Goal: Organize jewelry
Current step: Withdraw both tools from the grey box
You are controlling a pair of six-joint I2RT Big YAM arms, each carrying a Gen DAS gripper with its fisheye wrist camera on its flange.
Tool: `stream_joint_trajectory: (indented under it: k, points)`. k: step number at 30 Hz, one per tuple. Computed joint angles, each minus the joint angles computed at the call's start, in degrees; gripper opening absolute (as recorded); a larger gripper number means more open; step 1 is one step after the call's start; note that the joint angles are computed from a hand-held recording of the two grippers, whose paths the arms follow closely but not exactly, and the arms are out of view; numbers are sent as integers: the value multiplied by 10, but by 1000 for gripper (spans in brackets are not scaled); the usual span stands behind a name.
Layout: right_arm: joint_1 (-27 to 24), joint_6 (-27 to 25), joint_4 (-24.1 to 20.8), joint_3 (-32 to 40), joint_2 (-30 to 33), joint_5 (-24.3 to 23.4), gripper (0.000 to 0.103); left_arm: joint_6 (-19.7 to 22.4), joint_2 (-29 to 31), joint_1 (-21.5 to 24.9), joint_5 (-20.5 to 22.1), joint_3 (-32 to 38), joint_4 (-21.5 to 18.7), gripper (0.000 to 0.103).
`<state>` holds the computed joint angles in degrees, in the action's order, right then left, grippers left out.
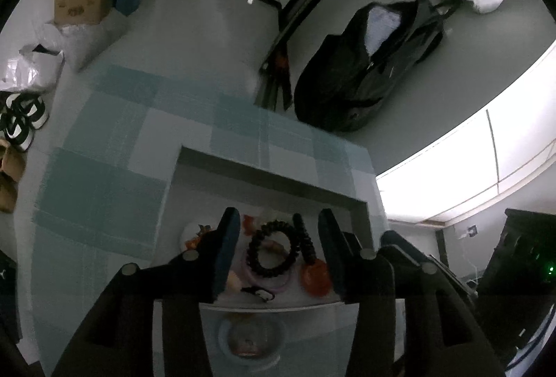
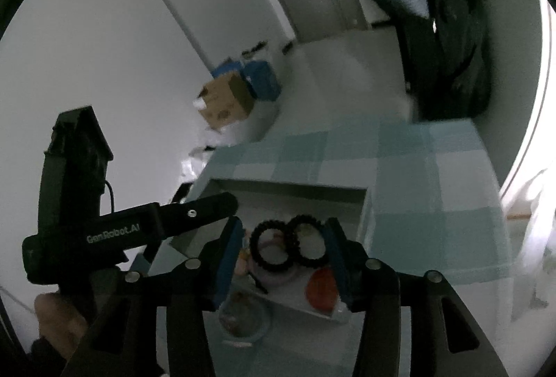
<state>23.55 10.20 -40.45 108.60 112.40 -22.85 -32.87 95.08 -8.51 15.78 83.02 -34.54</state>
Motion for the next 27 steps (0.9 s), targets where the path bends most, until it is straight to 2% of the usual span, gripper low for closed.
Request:
stream_joint_trajectory:
  k: [3,6,8,11,13,15,19,23,26,27]
  points:
    - [-4,0,31,-30,-22,11,54,-15,-18,2,-3,-20,24,45]
    - [-8,1,36,-45,-33,14,55,-15,-27,-1,-11,-26,28,52]
    - [-10,2,42,-56,-42,13,55,-14,-33,-4,-19,-32,32,53]
    - [-12,-2,61,-79,-60,17,61,-12,-42,-6,-29,-39,31,53]
    - [-13,-6,72,-91,-70,16,63,-13,-47,-10,-48,-40,20,53]
    - [-13,-12,78,-100,-77,15,63,-14,-51,-16,-88,-40,0,54]
    - [-12,-20,81,-113,-86,13,68,-3,-58,-25,-130,-48,-14,55]
    - [-9,-35,80,-123,-95,18,70,10,-66,-31,-141,-57,-18,55]
    - [-6,-44,83,-138,-106,27,76,20,-73,-35,-138,-67,-17,57]
    - [-5,-46,86,-144,-111,30,77,24,-76,-38,-141,-70,-20,60]
